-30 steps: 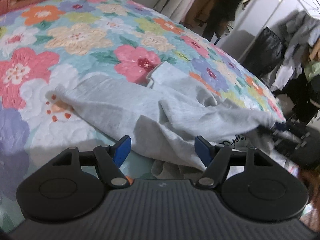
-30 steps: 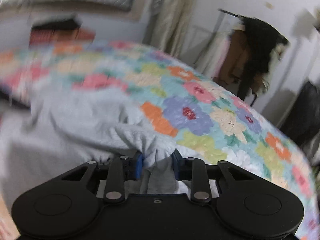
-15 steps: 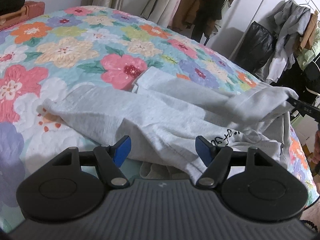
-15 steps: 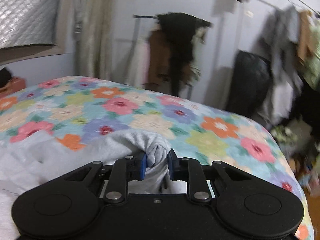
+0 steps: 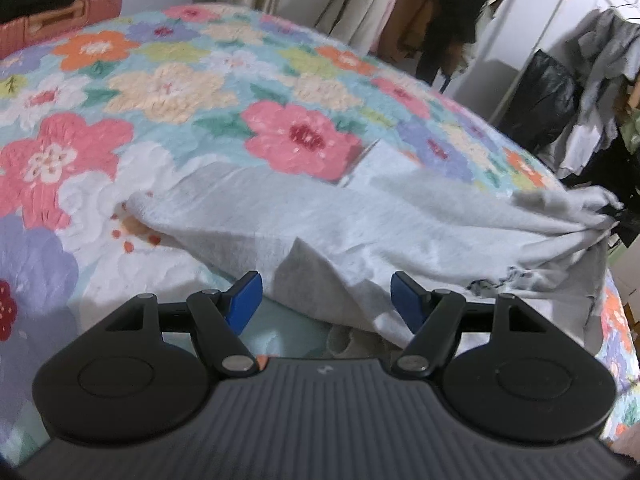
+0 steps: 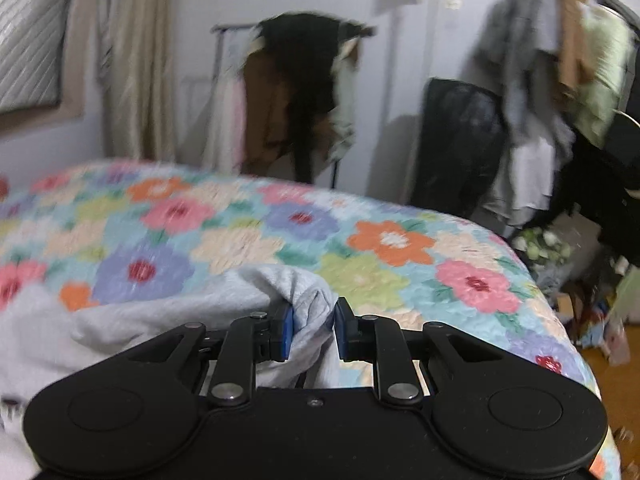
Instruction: Fold clothes
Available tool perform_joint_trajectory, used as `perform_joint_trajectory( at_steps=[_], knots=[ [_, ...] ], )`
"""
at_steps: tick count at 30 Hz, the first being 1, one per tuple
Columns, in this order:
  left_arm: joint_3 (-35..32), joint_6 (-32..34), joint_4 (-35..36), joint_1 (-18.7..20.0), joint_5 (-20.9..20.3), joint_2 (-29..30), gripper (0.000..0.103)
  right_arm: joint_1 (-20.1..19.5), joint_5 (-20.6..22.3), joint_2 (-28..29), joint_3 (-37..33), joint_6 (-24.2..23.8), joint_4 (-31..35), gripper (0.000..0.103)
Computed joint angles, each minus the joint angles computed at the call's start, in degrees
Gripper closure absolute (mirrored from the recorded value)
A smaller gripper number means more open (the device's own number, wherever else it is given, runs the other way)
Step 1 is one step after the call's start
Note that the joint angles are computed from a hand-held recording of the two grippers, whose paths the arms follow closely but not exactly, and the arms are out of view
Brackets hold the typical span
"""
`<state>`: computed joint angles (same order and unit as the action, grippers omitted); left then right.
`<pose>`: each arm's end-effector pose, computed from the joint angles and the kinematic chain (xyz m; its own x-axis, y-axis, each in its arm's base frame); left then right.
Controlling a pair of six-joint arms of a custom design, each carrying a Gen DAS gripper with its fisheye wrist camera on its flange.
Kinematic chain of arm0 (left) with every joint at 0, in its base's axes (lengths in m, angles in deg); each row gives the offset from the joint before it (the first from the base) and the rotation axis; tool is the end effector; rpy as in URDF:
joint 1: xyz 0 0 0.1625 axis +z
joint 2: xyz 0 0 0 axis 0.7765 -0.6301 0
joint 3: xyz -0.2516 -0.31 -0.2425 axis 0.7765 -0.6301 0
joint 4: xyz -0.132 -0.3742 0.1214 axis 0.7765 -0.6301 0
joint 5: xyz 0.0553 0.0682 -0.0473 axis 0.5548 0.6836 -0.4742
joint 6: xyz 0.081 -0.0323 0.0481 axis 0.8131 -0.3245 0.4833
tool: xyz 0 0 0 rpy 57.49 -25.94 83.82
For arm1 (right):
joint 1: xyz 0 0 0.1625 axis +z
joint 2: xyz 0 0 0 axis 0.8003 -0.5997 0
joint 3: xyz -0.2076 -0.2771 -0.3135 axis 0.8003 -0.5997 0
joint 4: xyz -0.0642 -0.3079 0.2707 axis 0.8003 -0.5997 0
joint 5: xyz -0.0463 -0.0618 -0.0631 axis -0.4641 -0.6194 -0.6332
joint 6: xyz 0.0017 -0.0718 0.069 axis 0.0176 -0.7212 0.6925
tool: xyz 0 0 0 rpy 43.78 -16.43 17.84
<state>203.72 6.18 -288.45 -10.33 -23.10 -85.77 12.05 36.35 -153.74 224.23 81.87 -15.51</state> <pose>-0.1238 -0.3542 0.1094 -0.8905 0.2604 -0.3732 0.4273 0.7604 -0.4891 -0.0073 -0.2929 0.3120 -0.5901 0.3424 0.7312 -0.5747 0.4579 -0.6782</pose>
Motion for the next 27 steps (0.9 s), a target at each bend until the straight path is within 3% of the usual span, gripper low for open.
perform_joint_trajectory(
  at_steps=[4,8,11,14,17,19,22,24,26,27],
  knots=[
    [-0.7,0.6,0.9,0.5,-1.7,0.7,0.034,-1.9,0.4,1.4,-1.2,3.0,2.2,0.080],
    [0.3,2.4,0.7,-2.8,-0.9,-1.5,0.034,-4.0,0.1,3.3,-2.4,6.5,4.3,0.080],
    [-0.3,3.2,6.7,-5.3,-0.5,-6.1,0.034,-4.8,-1.4,3.0,-3.8,8.1,8.5,0.077],
    [-4.5,5.8,13.6,-5.2,-1.7,-7.6,0.033,-6.8,-5.9,1.2,-4.6,8.6,13.7,0.057],
    [-9.8,10.7,17.1,-3.5,-3.8,-5.3,0.032,-9.8,-11.2,0.1,-5.3,8.2,18.1,0.055],
    [-15.1,16.6,25.4,-1.9,-6.0,-2.8,0.031,-12.2,-14.5,-0.4,-5.9,8.8,20.9,0.054],
    [-20.6,24.4,33.1,-3.1,0.0,2.1,0.032,-15.2,-15.9,-2.8,-5.2,9.6,23.1,0.053],
    [-23.0,29.7,33.0,-3.0,0.8,4.3,0.032,-20.4,-20.6,-6.0,-4.6,11.2,26.4,0.042],
    [-25.9,31.4,33.7,-2.1,-0.1,6.0,0.031,-26.5,-26.9,-7.8,-5.1,11.0,31.8,0.039],
    [-27.3,31.9,33.6,-1.3,-0.8,7.0,0.031,-27.8,-27.7,-7.9,-5.4,10.7,33.3,0.038]
  ],
)
